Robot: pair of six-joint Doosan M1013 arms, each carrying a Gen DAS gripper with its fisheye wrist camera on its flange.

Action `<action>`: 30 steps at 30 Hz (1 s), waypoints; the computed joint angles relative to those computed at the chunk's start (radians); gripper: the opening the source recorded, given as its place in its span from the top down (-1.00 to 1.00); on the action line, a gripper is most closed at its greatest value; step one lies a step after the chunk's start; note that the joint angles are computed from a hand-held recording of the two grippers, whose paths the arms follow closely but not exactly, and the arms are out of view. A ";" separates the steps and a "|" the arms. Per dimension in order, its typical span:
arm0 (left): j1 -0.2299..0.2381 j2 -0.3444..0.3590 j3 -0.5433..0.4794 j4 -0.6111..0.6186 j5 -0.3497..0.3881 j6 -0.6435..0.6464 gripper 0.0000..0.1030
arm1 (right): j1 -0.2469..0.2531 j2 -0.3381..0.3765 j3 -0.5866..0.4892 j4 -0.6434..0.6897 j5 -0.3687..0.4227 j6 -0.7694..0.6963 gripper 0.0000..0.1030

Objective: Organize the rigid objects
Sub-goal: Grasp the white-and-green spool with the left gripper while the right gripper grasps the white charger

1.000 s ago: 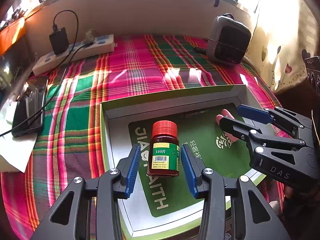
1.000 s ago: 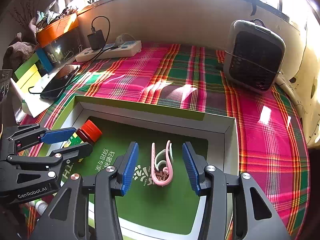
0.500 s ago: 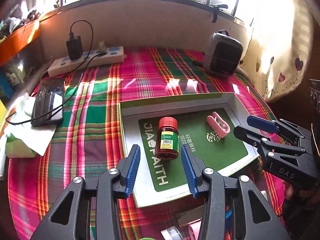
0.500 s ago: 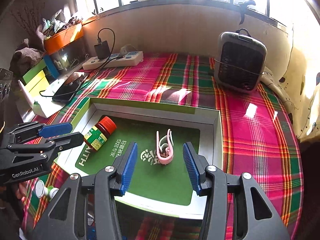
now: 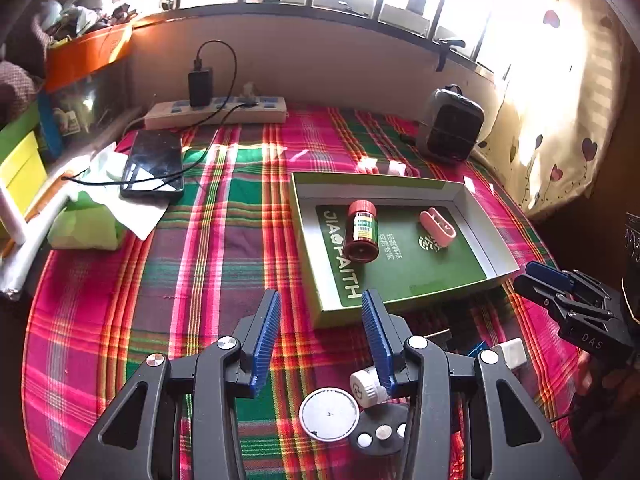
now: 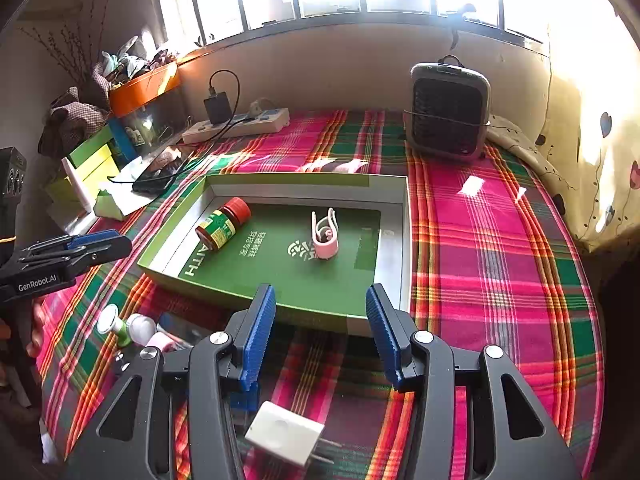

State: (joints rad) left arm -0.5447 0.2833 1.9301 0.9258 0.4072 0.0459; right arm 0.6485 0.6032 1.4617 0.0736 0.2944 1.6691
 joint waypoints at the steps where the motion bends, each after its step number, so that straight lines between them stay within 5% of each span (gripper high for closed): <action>1: -0.002 -0.007 0.011 0.011 -0.001 -0.025 0.20 | 0.000 -0.006 0.013 0.011 -0.007 -0.009 0.06; 6: -0.010 -0.038 0.071 0.097 -0.034 -0.167 0.19 | -0.006 -0.027 0.069 0.200 -0.028 -0.195 0.06; 17: -0.029 -0.061 0.126 0.126 -0.057 -0.247 0.20 | -0.031 -0.019 0.101 0.731 0.060 -0.744 0.06; 30: -0.037 -0.061 0.138 0.144 -0.085 -0.272 0.19 | -0.017 -0.036 0.128 0.653 0.094 -0.754 0.05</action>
